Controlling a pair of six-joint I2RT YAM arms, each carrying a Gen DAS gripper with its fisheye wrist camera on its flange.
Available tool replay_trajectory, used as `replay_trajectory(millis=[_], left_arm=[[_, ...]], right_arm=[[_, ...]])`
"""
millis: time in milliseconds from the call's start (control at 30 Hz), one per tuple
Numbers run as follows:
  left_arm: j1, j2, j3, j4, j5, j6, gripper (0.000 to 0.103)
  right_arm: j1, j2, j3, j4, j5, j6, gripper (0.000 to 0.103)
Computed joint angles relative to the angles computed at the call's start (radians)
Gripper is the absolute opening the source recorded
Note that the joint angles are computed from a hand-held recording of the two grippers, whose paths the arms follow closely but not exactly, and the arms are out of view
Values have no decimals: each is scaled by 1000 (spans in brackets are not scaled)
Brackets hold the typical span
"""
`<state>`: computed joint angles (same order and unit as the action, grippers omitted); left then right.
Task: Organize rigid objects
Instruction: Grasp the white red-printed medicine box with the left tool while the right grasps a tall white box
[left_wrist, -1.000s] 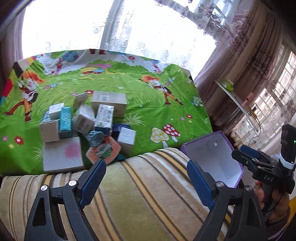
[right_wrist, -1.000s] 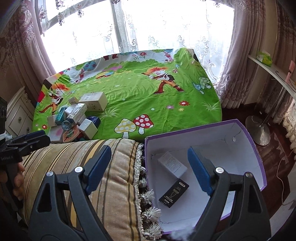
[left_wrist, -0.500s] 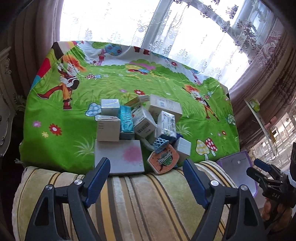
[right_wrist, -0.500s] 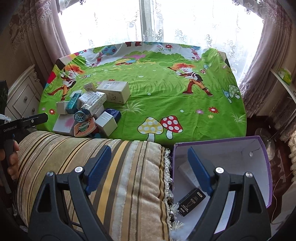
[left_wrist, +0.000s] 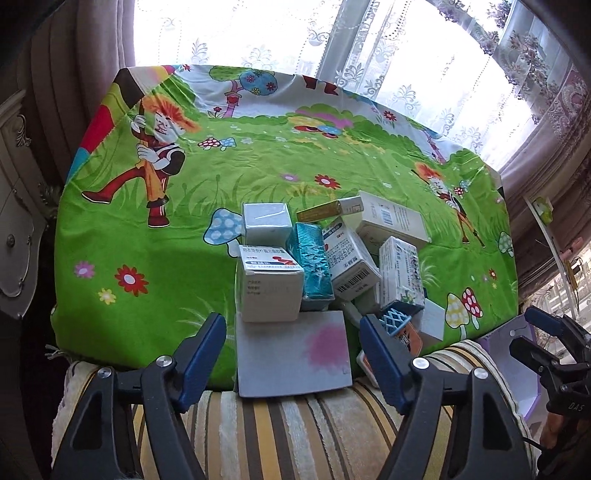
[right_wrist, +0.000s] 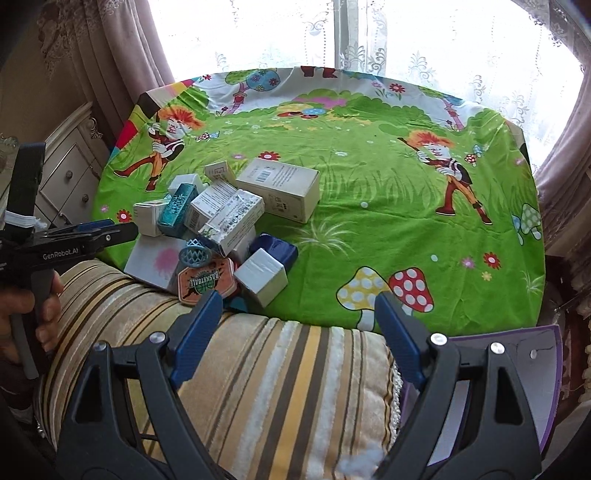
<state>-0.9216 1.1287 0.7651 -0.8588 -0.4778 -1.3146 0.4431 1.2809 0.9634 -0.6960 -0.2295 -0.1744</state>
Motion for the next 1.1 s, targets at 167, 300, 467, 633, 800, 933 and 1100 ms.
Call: replay_trajectory(millis=[167,300,467,633,800,933,1100], left_arm=[[104,12,-17,48,47,74,72],[161,28,-33,88,65,107,72],[211,39,-67,151,94,135,67],[229,28,-89,182,105,146,55],[225,2,-105,176,95,133,46],[207,-23,-119,178,82,114,46],[171,-50,-128,155,41,66,45]], right_arm=[[87,119,86,16,32,86,87],[141,212,158,30,37,159,87],[174,324,244,24,12,264,87],[214,413,295,44,43,333,87],[247,464,306,54,82,328,75],[240,488,304,50,69,325,57],[239,483,282,74,65,311,37]])
